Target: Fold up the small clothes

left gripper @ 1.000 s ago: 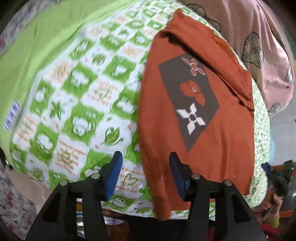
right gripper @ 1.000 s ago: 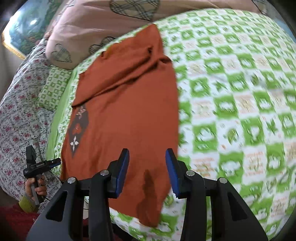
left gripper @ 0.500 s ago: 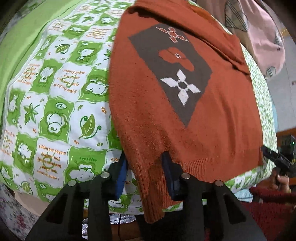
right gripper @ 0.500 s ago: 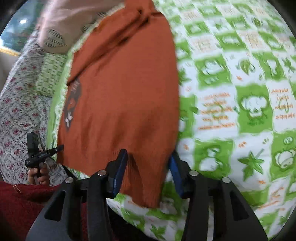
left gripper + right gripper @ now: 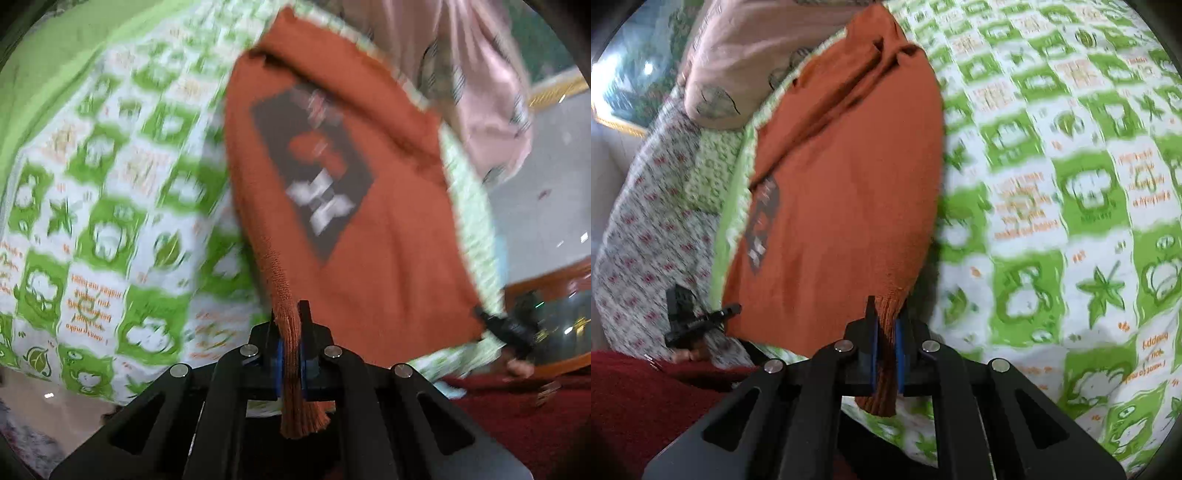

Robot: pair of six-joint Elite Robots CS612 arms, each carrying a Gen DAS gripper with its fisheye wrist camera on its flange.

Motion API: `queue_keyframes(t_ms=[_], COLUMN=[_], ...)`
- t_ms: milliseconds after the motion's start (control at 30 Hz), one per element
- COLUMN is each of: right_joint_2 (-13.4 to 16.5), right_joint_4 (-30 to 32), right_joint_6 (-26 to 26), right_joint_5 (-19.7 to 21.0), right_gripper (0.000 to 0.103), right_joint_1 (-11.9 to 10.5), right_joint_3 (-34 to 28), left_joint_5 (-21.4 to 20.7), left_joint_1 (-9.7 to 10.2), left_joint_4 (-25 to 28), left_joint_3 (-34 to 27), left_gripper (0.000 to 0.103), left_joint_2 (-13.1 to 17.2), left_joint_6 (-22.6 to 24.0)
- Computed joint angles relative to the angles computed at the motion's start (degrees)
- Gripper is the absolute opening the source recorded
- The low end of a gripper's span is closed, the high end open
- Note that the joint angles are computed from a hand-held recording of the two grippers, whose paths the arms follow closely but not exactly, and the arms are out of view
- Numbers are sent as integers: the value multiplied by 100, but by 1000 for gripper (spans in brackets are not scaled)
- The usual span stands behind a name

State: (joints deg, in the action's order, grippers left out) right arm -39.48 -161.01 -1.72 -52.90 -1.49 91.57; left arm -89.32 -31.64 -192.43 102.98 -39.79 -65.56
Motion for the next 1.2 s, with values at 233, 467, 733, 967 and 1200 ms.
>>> queue_keyframes(t_ms=[233,467,733,967,1200], right_joint_2=[84,415,1401,2451,3392], right_joint_4=[-869,-1415,-817,439,1843], right_joint_6=[784,1562,2116,2018,1900], right_joint_5=[710,680,-1,61,-221], right_gripper=[8,8,8,8,9], right_joint_1=[-18,128,330,348,385], right_joint_3=[-364,-1377,-3367,-5492,-7341], left_joint_5=[544,629,330,551,547], left_joint_1=[131,598,1183,1369,1500], left_joint_4=[-546,-868,290,1024,1831], left_joint_3=[-105,-795,-2529,-3425,-4099], left_gripper=[3,3,3,3,5], left_joint_2=[-137,40,773,1245,1630], left_joint_6=[82,749,1493,1339,1281])
